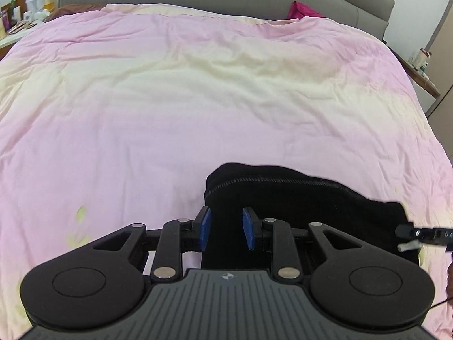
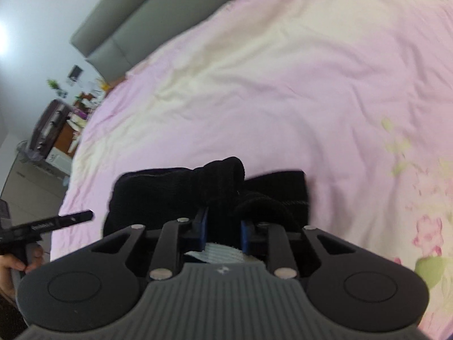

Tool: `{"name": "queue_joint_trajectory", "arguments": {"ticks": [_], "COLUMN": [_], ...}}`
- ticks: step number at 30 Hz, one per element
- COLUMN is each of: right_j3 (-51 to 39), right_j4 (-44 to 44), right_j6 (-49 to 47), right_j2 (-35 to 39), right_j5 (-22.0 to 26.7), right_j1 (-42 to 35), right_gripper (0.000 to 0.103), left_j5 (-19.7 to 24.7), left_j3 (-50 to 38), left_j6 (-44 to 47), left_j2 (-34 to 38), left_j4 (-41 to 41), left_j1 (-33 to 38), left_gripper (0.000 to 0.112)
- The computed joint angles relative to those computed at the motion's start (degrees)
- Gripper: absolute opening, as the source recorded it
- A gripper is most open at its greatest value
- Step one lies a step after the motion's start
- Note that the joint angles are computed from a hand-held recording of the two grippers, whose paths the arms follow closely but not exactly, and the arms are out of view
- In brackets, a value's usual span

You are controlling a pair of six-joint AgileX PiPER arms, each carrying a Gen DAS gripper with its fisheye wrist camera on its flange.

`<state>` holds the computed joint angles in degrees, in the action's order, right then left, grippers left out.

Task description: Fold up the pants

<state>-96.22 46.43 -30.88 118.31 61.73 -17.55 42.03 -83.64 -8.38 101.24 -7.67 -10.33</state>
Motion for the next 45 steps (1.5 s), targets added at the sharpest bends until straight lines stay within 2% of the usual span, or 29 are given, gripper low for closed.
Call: {"name": "queue_joint_trajectory", "arguments": {"ticks": [4,7,12,14,15,18,19,21,24,27,31,33,37,40,43,45], "right_j3": [1.99,2.11,3.09,3.33,3.52,5.06,6.13,10.68,21.59,33.86,46.28,50.51,55.74,57.21,56.23,53.83], "right_j4": [2.72,1.31,1.65,1.43,1.4,1.06,0.46,-0.56,0.23,1.81,3.76,-0.13,5.3,9.61,4.4,-1.01], "right_j6": [0.56,-1.05,-2.13,-2.28,-2.05,-0.61,-0.27,-2.64,-10.1,-18.84,-26.39,-25.32,-31.13,-36.74,-32.53,-26.03], "right_j2": [2.97,2.91,3.78,3.69,3.51,1.69,0.26,-4.82,-15.68,-27.15,-37.2,-38.43,-36.24,-35.58,-35.64,-35.14], "right_j5": [-1.4,-2.9,-5.96,-6.81,-6.78,-6.5,-6.91,-8.55,-14.13,-20.71,-26.67,-32.59,-39.83,-40.99,-40.39,-38.03], "right_j1": [-2.16,-1.21,-0.24,0.2,0.14,-0.24,-0.25,-0.42,-0.33,0.8,3.7,7.13,8.88,8.36,8.54,8.38], "right_gripper": [0.022,0.021,0.021,0.021,0.021,0.023,0.028,0.031,0.032,0.026,0.025,0.024,0.023,0.022,0.022,0.022], "left_j5": [0.3,4.92,5.77,6.44,6.61,7.8,6.52,2.64,-2.05,-3.07,-2.06,-2.7,-5.56,-3.72,-2.21,-1.62], "left_j3": [-6.09,-12.38,-14.61,-14.64,-13.97,-9.19,-6.08,1.03,11.42,19.51,27.13,30.23,34.7,34.87,35.07,34.94], "left_j6": [1.86,-0.46,-2.73,-2.79,-3.6,-8.67,-8.59,-5.92,-2.78,-1.33,-9.41,-12.78,-13.01,-17.18,-17.17,-14.62], "left_j2": [7.85,14.59,18.35,18.03,17.25,12.31,9.6,2.91,-7.51,-15.33,-19.0,-19.55,-19.06,-19.91,-22.23,-24.63], "left_j4": [-0.68,3.46,10.42,10.67,11.85,21.96,22.36,18.11,13.7,11.06,19.57,23.4,22.71,26.35,24.93,21.48], "left_j1": [-0.83,-2.39,-4.53,-4.3,-4.46,-6.77,-6.66,-5.28,-6.42,-10.12,-17.58,-19.68,-18.93,-21.31,-21.04,-18.82], "left_gripper": [0.023,0.023,0.023,0.024,0.024,0.02,0.019,0.02,0.02,0.02,0.021,0.021,0.023,0.023,0.023,0.024]}}
